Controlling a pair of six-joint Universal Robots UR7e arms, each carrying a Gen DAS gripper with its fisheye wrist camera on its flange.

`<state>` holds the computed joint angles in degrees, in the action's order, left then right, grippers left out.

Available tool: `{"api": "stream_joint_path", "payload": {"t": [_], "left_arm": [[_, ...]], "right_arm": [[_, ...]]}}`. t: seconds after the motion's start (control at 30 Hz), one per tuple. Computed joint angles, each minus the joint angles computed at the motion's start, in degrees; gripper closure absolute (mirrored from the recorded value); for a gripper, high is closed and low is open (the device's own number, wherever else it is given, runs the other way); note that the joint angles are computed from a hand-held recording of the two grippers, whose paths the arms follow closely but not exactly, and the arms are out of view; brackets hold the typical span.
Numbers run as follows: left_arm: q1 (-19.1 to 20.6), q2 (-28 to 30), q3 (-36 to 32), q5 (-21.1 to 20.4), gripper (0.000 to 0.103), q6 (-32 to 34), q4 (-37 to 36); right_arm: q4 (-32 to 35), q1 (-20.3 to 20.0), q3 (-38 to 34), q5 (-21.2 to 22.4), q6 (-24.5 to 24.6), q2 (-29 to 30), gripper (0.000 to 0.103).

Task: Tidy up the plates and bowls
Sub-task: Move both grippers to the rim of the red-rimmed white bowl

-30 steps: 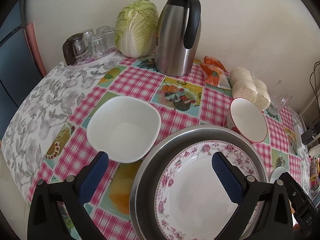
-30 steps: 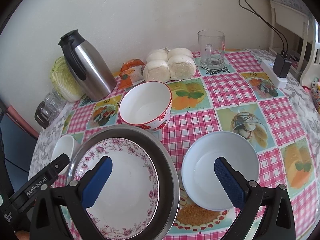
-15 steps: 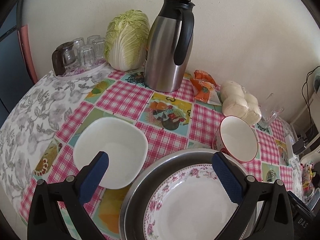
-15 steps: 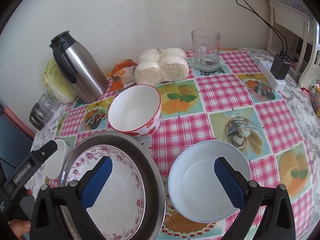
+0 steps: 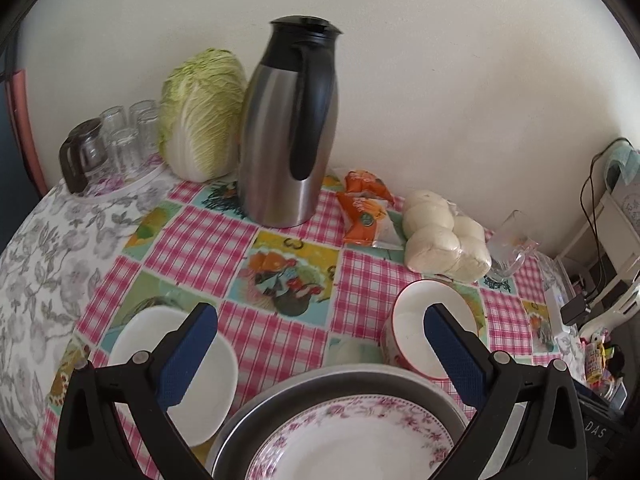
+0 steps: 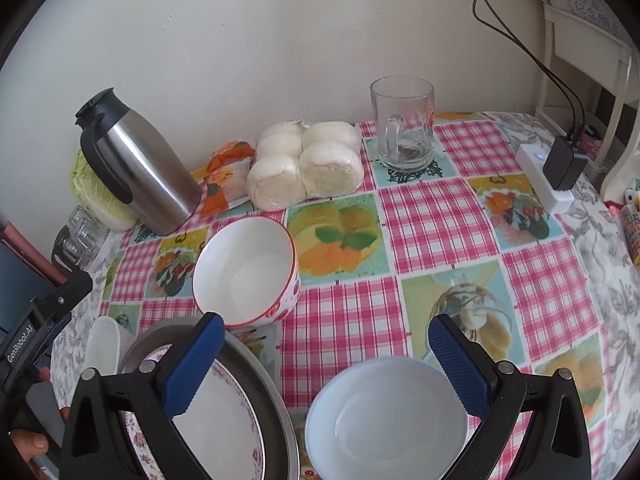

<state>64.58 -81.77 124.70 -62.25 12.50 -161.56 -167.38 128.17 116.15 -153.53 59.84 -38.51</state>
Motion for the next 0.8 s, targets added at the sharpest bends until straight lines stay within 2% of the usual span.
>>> {"api": "stream_joint_path", "payload": {"t": [0.1,0.27,0.43,0.5,0.67,0.8], "left_arm": [[0.0,1.7,-2.2,-0.7,0.0,0.5,2.4],[1.4,4.7,-7.5,-4.9,0.0,-1.0,11.1],[0.6,7.8,-9.1,-4.6,0.0,1.5,9.5],[0.6,9.0,-10.5,-5.2,0.0,1.1,10.6],[-0.7,12.5,-13.3,-3.1,0.0,1.6,12.7],[-0.6,15.3,-15.0,-1.0,0.0,-1.7,18.2]], "right_arm": [[-1.1,-1.0,-0.1,1.3,-2.4,-0.9,0.0],[-4.3,-3.4,-0.2,3.5,-6.1,-1.3,0.0],[-11.0,-6.3,-0.6,7.6,-12.1,-0.5,0.0],[-10.9,-7.3,-1.3,8.4,-12.8,-0.2,0.0],[-8.1,-9.2,-3.7,8.4,-14.0,0.9,0.0],[-5.3,-10.4,-5.0,8.9,-13.5,1.5,0.003]]}}
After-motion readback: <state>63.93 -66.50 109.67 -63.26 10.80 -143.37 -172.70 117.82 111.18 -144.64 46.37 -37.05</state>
